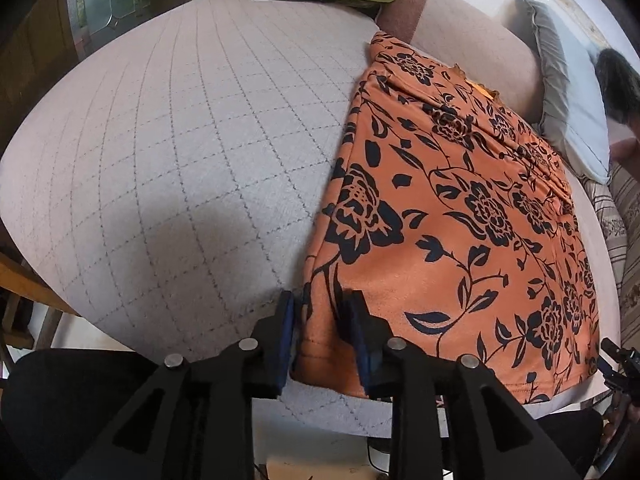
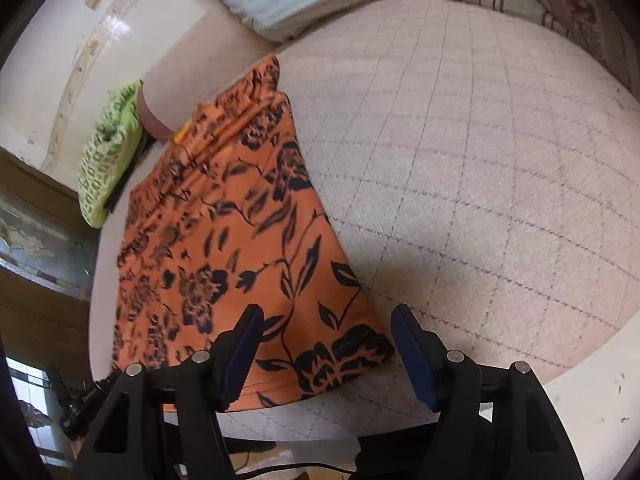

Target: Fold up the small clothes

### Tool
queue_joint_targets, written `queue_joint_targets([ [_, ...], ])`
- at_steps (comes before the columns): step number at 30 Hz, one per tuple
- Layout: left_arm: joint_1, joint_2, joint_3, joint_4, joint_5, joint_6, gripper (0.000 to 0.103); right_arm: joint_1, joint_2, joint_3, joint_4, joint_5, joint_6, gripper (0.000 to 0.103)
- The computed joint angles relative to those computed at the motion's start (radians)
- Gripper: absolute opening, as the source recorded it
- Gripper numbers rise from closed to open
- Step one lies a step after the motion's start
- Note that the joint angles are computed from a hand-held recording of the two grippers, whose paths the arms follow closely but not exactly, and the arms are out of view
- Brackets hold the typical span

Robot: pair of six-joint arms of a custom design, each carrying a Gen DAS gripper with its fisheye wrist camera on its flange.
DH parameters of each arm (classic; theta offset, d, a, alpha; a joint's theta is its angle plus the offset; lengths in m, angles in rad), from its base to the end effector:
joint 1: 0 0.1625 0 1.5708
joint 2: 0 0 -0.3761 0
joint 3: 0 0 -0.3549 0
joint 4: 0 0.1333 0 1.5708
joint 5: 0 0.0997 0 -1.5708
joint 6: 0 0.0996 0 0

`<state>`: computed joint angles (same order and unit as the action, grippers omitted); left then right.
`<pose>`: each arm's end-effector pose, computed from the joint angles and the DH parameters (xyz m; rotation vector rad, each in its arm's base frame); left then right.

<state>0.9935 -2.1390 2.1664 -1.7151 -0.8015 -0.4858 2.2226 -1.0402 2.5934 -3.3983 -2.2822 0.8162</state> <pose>0.0280 -0.3282 0.4103 0.0543 2.4620 -0.6293 0.2441 -0.2074 0.0864 -0.3514 -2.6180 0.9268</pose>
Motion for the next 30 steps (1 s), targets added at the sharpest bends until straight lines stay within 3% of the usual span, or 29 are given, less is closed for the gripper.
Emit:
queue_joint_targets([
  [1,-0.007,0.000,0.000,0.011,0.007,0.005,0.028,-0.007,0.007,-0.004,0.011,0.006,-0.003,0.068],
  [2,-0.013,0.000,0.000,0.020,0.016,0.009,0.018,-0.007,0.013,-0.010,0.026,0.000,-0.001,0.057],
  [3,-0.017,-0.001,0.000,0.029,0.025,0.009,0.008,0.005,0.017,-0.019,0.040,-0.013,0.001,0.036],
  [4,-0.015,0.001,-0.003,0.031,0.023,0.012,0.007,0.006,0.011,-0.024,0.063,-0.005,-0.002,0.011],
  [7,-0.027,-0.002,-0.005,0.045,0.041,0.006,0.007,0.010,0.005,-0.043,0.127,-0.005,0.002,0.011],
  [11,-0.049,-0.021,-0.006,0.031,0.056,0.011,0.007,0.010,-0.012,-0.032,0.093,0.017,-0.017,0.011],
  [16,-0.005,0.012,-0.013,0.029,0.018,0.019,0.009,-0.017,-0.037,-0.016,0.110,0.047,-0.019,0.018],
  [17,-0.004,0.005,-0.009,0.013,0.010,0.013,0.014,-0.015,-0.038,-0.023,0.131,0.045,-0.018,0.020],
  [18,0.005,0.008,-0.012,-0.001,-0.007,0.012,0.026,-0.011,-0.039,-0.032,0.160,0.037,-0.014,0.024],
  [19,0.014,0.012,-0.016,-0.012,-0.025,0.017,0.028,-0.009,-0.037,-0.040,0.178,0.038,-0.018,0.035],
  [21,0.003,0.015,-0.012,0.002,-0.007,0.013,0.024,-0.020,-0.026,-0.038,0.149,0.061,-0.037,0.040],
  [22,-0.011,0.015,-0.008,0.020,0.012,0.015,0.013,-0.023,-0.019,-0.037,0.134,0.069,-0.041,0.040],
  [23,-0.017,0.017,-0.008,0.021,0.015,0.023,0.006,-0.029,-0.012,-0.035,0.111,0.082,-0.055,0.031],
  [24,-0.022,0.012,-0.008,0.014,0.010,0.030,0.006,-0.032,-0.007,-0.033,0.089,0.096,-0.063,0.019],
  [25,-0.027,0.008,-0.009,0.009,0.009,0.033,0.006,-0.037,-0.009,-0.034,0.089,0.108,-0.069,0.013],
  [28,-0.033,0.002,-0.034,-0.006,-0.009,0.048,0.006,-0.029,-0.022,-0.041,0.104,0.117,-0.075,0.013],
  [30,-0.043,0.001,-0.053,-0.022,-0.013,0.062,0.006,-0.041,-0.042,-0.020,0.037,0.161,-0.087,0.013],
])
